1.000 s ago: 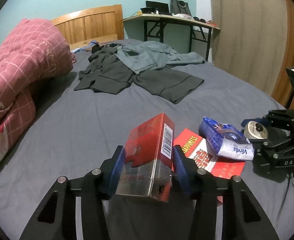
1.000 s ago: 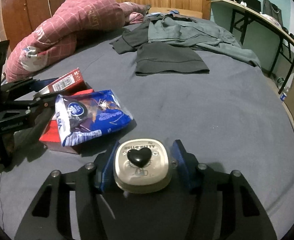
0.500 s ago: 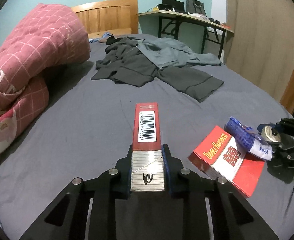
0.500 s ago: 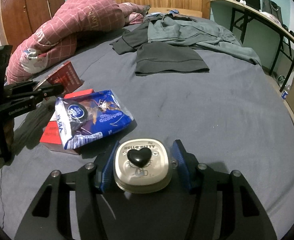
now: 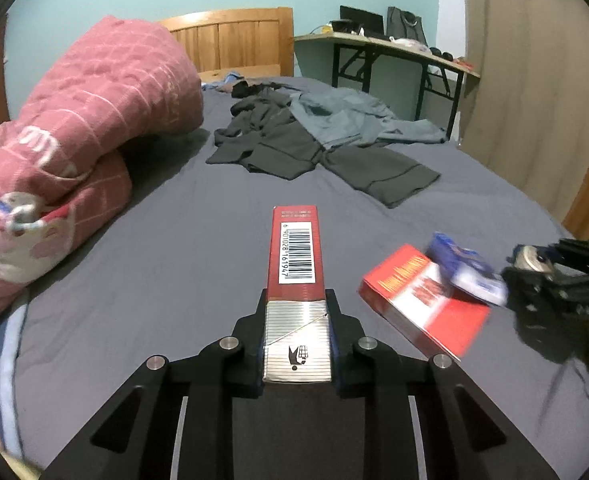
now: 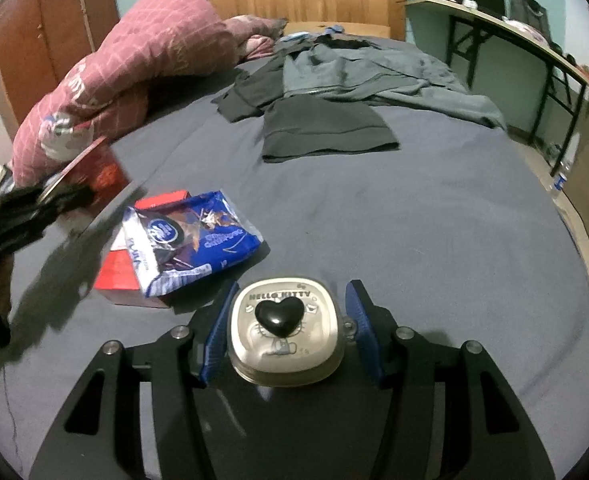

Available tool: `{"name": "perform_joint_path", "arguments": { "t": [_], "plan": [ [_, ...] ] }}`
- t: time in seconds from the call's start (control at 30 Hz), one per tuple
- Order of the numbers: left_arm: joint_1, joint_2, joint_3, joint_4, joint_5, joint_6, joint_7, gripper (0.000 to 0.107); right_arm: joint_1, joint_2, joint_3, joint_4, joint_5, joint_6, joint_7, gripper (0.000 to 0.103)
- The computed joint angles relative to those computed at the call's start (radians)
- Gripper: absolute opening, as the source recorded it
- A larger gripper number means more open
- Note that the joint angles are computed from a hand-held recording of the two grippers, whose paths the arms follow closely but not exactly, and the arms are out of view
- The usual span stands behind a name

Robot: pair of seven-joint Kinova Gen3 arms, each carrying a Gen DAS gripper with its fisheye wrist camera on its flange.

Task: Organize objects
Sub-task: 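Carry the white pack and heart tin toward the yellow tray with both tools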

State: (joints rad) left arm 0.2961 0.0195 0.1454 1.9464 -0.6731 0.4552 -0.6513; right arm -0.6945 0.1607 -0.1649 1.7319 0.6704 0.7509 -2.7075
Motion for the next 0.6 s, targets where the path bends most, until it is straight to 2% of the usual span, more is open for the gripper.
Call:
{"name": "perform_joint_path", "arguments": {
  "t": [0.1,0.23,0.47,0.6],
  "plan": [
    [0.022,-0.079,0.041,0.026,-0.001,0.055,0.052,0.022,-0.035,-0.026,-0.020,-0.014,0.019,0.081,-0.034,0.056],
    [0.010,-0.170,0.158,0.044,-0.028,0.143,0.147,0.022,-0.091,-0.070,-0.072,-0.029,0.062,0.196,-0.098,0.056],
    [-0.014,-0.329,0.361,0.078,0.031,0.294,0.246,0.022,-0.122,-0.168,-0.185,0.030,0.098,0.260,-0.305,0.056],
    [-0.030,-0.382,0.444,0.075,0.107,0.367,0.237,0.022,-0.131,-0.189,-0.234,0.042,0.112,0.284,-0.380,0.056]
  ]
}}
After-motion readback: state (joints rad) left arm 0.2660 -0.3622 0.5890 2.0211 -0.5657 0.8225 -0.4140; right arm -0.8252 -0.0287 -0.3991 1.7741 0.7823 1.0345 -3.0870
